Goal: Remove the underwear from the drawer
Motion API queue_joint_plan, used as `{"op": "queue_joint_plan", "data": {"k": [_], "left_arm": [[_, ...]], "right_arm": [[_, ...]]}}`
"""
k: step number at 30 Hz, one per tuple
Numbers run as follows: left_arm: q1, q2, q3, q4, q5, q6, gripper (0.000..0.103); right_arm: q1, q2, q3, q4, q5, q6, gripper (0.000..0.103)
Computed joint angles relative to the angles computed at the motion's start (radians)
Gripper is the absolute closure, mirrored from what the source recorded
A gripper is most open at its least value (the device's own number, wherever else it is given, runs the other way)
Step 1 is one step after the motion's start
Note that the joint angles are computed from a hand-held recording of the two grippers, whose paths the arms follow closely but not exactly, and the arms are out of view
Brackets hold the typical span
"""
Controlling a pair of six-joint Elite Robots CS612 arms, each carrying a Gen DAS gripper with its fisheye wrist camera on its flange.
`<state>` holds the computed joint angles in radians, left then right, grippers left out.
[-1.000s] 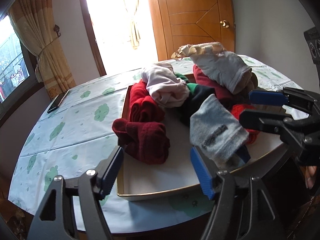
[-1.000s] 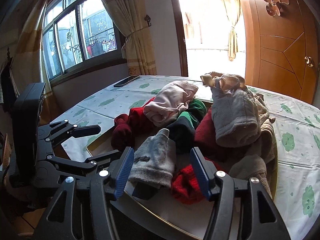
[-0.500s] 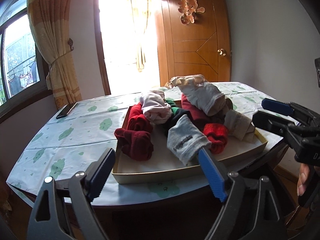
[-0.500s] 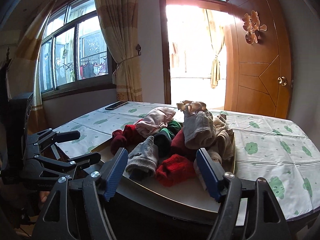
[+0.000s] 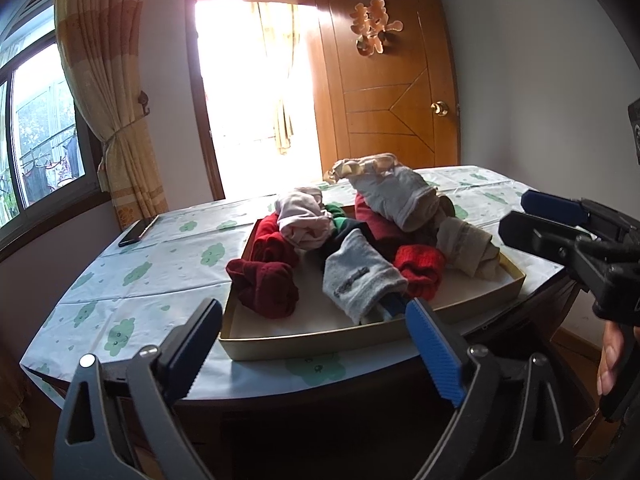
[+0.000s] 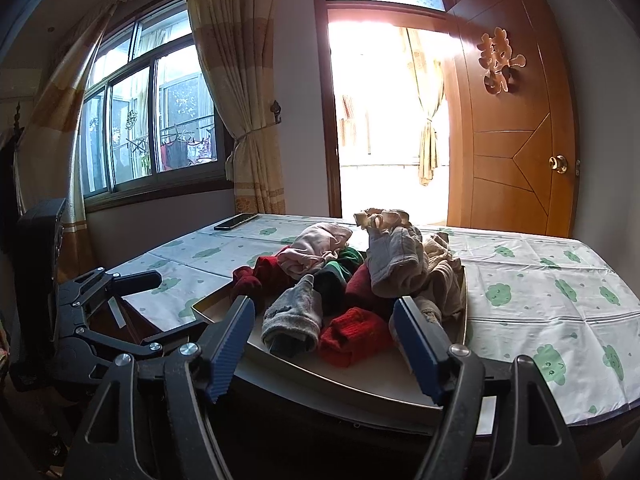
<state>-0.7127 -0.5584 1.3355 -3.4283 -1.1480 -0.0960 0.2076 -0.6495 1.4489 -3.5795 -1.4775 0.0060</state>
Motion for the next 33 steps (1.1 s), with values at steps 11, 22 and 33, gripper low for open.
{"op": "queue_joint_plan", "data": {"k": [11, 22, 33], "left_arm": [[-0.002, -0.002, 0.003, -0.001, -0.002, -0.006, 0.008], [-0.001, -0.002, 0.002, 0.003, 0.001, -0.01, 0.008], [0.002, -0.003, -0.001, 0.034, -0.006, -0.036, 0.003]], "right_arm": [[-0.004, -0.002, 0.005, -0.005, 0.01, 0.016, 0.029], [-0.005, -0.003, 0.008, -0.007, 0.013, 0.016, 0.028], [-0.004, -0.003, 0.013, -0.017, 0.013, 0.019, 0.028]]}}
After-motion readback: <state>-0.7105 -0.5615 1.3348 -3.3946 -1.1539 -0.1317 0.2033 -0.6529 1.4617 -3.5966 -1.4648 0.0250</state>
